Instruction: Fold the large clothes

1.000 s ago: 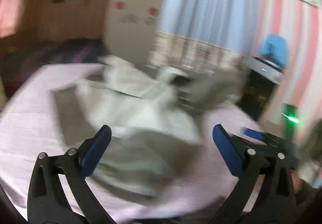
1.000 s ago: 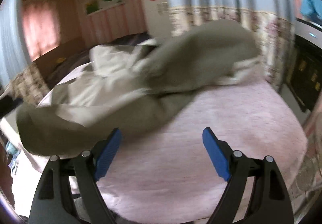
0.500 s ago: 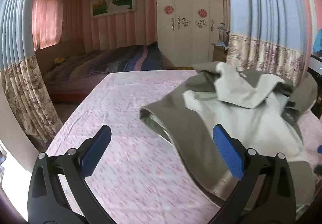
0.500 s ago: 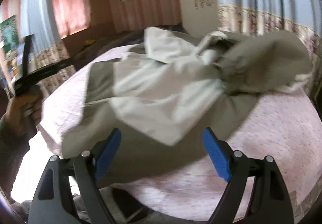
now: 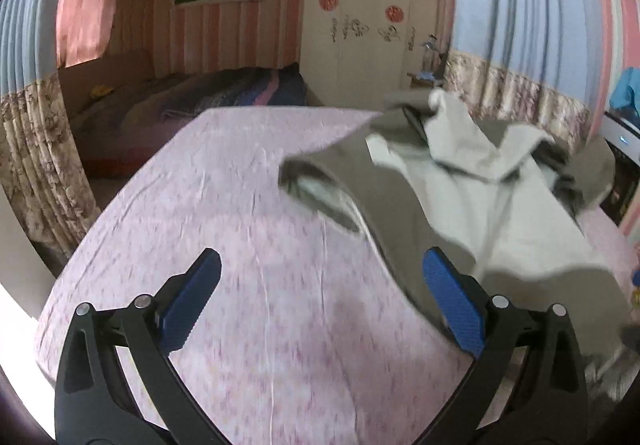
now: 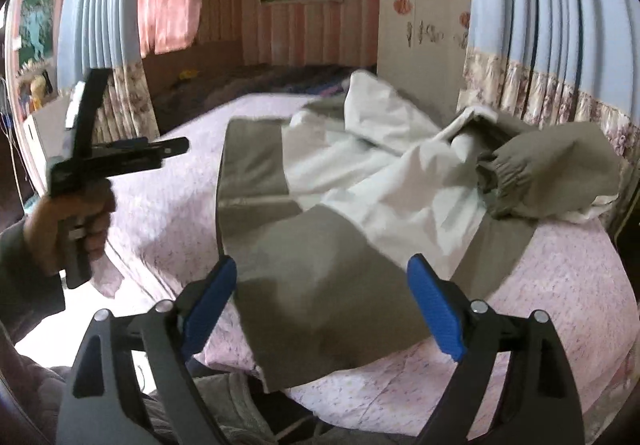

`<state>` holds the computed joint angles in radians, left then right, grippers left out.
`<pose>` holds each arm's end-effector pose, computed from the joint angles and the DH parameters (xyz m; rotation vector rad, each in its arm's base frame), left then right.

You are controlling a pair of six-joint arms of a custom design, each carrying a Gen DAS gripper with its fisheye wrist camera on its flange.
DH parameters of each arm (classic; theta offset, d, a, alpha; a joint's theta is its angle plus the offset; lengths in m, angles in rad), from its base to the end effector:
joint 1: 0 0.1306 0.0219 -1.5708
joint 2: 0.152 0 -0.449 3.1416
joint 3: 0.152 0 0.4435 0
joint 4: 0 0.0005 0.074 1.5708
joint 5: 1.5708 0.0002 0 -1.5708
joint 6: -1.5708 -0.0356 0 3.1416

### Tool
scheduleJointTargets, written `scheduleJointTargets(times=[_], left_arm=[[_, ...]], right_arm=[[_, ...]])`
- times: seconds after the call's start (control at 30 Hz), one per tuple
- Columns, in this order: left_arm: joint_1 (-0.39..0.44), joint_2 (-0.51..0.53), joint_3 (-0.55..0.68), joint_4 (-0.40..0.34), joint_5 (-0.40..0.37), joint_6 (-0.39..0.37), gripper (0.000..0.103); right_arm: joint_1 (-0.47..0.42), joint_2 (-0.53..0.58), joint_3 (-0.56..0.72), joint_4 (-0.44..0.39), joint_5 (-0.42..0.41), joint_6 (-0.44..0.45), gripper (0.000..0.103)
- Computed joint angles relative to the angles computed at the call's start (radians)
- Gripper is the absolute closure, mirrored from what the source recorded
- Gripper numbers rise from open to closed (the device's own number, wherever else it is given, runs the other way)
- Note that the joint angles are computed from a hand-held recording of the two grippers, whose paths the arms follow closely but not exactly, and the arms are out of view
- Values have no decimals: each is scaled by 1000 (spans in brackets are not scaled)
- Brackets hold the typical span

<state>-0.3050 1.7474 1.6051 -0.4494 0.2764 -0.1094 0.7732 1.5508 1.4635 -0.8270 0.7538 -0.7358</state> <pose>0.6604 -0.2186 0.4321 0.6009 2.0806 -0.4113 0.4351 0.3898 0.4577 0.2519 2.1745 -0.1196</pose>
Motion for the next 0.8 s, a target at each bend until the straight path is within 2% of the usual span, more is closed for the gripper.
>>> scheduleJointTargets(times=[0.13, 0.2, 0.23, 0.27, 0.33, 0.4, 0.53, 0.63, 0.7, 0.8], left_arm=[[5, -14, -33, 10, 1, -55, 3], [10, -9, -26, 14, 4, -44, 3], [13, -3, -17, 17, 12, -26, 3], [15, 0, -11, 18, 16, -17, 3], [17, 8, 8, 19, 13, 0, 3], [16, 13, 20, 30, 4, 13, 3], [8, 28, 55, 18, -23, 37, 3], [-6, 41, 85, -3, -46, 42, 3], [-19, 53, 109, -20, -65, 39, 3], [-45, 73, 147, -50, -76, 33, 3]], right_arm=[[-16, 47, 55, -116, -41, -58, 17], [-33, 58, 72, -181, -57, -106, 42], [-44, 62, 77, -203, -76, -116, 78], [-56, 73, 93, -256, -85, -141, 90], [-76, 71, 94, -298, -94, -138, 95], [-88, 57, 84, -333, -43, -140, 97], [-116, 7, 56, -431, 64, -216, 99], [-153, -38, 15, -567, 138, -327, 99], [-192, -82, -32, -678, 168, -435, 99], [-243, -138, -85, -744, 196, -513, 99]])
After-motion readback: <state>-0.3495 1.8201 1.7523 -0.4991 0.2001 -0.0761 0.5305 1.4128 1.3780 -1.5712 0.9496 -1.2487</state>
